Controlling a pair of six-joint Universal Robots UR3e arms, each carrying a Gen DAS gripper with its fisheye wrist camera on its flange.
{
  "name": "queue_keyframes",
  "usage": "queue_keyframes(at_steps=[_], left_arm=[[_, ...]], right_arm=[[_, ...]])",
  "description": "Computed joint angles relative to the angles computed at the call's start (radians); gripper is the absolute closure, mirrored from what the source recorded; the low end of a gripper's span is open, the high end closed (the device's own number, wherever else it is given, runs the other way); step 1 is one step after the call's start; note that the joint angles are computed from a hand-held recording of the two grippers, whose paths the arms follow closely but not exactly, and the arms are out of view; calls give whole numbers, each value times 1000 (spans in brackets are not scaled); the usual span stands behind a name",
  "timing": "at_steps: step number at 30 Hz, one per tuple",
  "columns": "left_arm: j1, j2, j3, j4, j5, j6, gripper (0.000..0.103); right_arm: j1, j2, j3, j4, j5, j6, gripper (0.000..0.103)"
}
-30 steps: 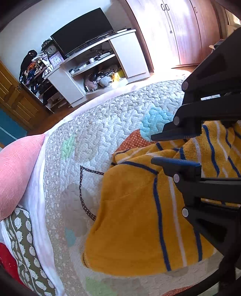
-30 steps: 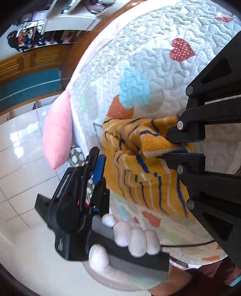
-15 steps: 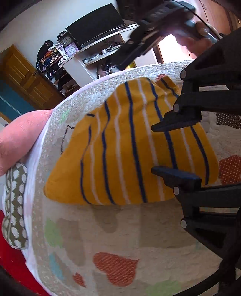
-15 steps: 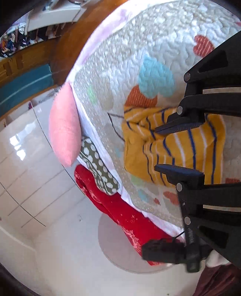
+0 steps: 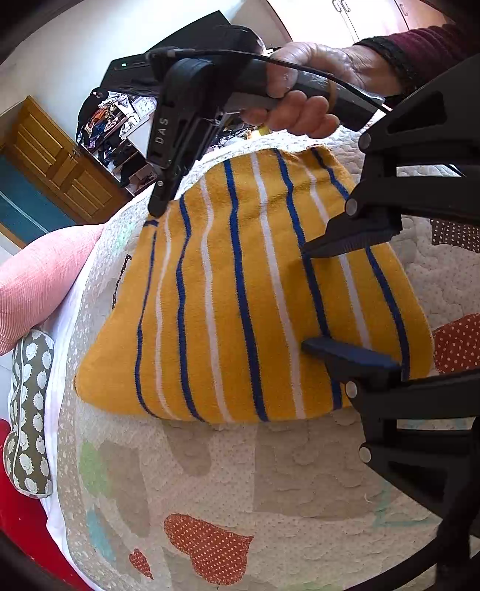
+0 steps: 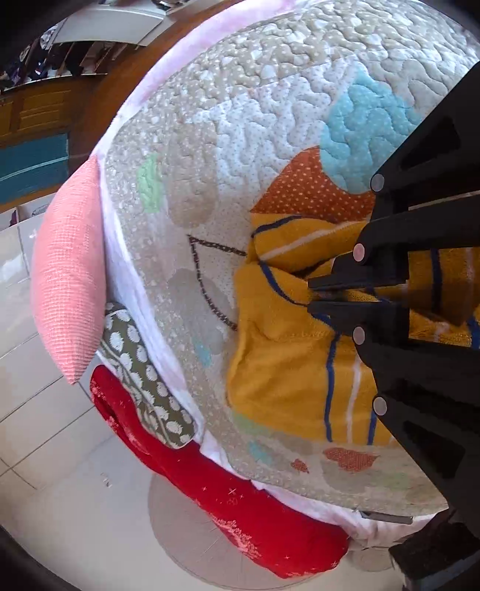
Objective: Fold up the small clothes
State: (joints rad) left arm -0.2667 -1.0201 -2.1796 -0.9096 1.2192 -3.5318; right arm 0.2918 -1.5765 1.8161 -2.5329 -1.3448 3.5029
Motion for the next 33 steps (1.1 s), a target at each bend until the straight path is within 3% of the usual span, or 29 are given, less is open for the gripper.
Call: queue_keyframes(at_steps=[2,5,7,8,13,17,19,21,22,24,26,30,33], left_arm=[[-28,-23,0,30,24,-15,60],[-96,-76,25,61,93,-56,57],[-126,-100,50,60,126,-65,57],[-124,-90,53,45,124,-57,57],[-47,68,44,-79,35,14,57],[-105,128,66,-116,133,-25,57],[-97,165,68,-159,133,-35,57],[-52,218,73,-233,120,-17,56],[-26,241,78,-270,117,-4,56],[58,301,84,-349,84,47,55],[229,396,90,-488,-8,162,52],[600,511,114,-797,-224,432,49],[712,473,92,-850,-323,520,43]], right_arm=[[21,29,-64,29,-64,-10,99],[96,146,-197,96,-264,-31,102],[163,246,-300,167,-459,-50,103],[170,256,-308,186,-495,-58,103],[53,-62,-25,58,-252,3,103],[1,-239,120,26,-7,-45,100],[-22,-240,173,11,68,-49,87],[-37,-216,229,-11,43,-11,55],[-50,-205,256,-4,15,9,49],[-78,-225,301,39,-61,50,44],[-186,-355,410,31,52,28,44],[-326,-555,454,148,185,-49,36],[-383,-590,433,200,274,-97,14]])
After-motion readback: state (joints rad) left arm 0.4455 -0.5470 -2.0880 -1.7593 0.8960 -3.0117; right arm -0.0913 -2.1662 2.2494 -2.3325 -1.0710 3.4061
